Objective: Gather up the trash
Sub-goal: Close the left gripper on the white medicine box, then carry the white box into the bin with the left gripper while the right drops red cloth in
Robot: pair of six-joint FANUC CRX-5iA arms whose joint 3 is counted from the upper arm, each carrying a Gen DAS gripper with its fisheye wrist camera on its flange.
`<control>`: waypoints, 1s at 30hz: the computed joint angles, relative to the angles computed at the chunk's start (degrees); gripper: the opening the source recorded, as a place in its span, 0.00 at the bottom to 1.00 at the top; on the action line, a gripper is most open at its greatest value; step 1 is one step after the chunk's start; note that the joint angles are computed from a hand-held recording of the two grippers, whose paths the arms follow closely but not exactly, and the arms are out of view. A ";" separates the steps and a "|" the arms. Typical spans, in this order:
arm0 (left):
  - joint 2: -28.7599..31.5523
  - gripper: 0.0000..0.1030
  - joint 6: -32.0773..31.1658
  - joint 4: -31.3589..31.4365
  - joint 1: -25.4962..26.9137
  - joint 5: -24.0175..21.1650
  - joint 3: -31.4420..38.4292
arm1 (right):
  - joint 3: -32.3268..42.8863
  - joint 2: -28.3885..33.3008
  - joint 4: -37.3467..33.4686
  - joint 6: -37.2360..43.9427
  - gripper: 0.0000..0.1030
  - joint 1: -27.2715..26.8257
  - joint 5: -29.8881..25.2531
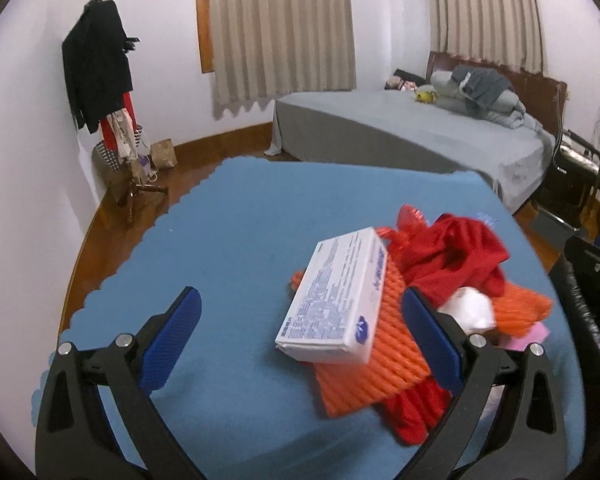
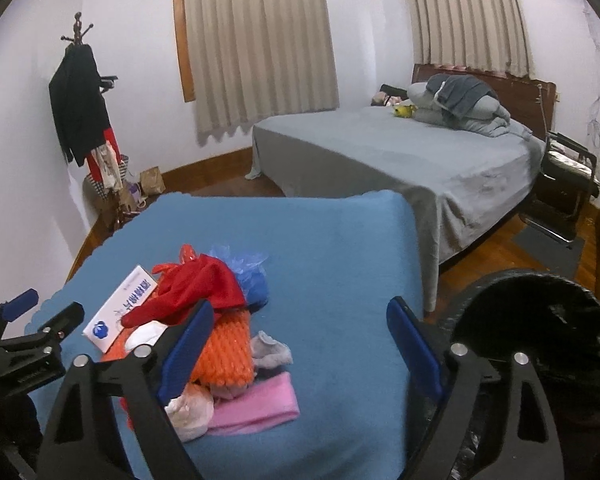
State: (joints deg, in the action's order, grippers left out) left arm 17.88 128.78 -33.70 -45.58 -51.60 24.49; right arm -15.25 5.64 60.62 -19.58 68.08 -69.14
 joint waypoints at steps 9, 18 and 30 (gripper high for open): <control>3.51 0.82 -5.03 9.14 4.65 3.76 -0.23 | 1.56 2.18 -1.15 2.59 0.84 -2.77 3.61; 5.18 0.73 -11.01 16.54 7.13 6.81 -0.95 | 2.50 2.94 -1.63 3.90 0.84 -3.53 4.88; 0.96 0.59 -5.42 14.53 6.90 11.87 -5.06 | 3.79 3.94 1.12 4.72 0.77 -4.87 9.04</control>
